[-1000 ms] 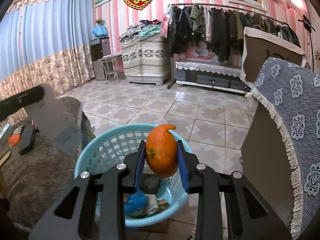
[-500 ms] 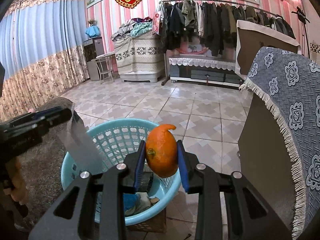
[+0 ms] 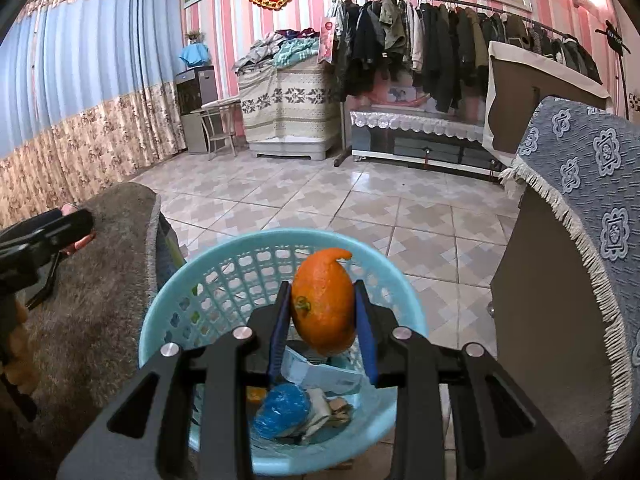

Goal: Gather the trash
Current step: 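Open the left tool to drop the booklet while the right tool drops the tangerine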

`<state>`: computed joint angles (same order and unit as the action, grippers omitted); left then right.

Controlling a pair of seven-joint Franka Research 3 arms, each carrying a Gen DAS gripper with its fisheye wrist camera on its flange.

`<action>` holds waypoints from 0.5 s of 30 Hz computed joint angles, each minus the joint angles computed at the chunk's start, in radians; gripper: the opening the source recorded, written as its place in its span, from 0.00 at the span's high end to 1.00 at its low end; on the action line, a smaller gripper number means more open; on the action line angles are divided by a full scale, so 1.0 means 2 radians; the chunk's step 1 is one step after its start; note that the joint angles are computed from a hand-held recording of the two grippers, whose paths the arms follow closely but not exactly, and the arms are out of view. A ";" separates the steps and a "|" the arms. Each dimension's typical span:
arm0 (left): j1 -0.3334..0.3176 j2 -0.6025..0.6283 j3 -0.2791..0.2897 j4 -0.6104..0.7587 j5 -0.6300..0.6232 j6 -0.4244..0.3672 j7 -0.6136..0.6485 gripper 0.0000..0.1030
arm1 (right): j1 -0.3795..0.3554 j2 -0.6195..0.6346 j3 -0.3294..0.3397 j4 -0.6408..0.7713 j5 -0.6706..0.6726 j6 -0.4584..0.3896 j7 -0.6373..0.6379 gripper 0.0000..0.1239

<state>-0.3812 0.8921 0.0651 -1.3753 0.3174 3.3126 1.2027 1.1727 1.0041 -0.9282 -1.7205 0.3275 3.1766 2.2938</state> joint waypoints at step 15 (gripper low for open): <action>-0.023 -0.036 0.057 -0.086 -0.062 0.052 0.008 0.05 | 0.013 0.074 -0.053 0.062 -0.054 -0.046 0.119 0.53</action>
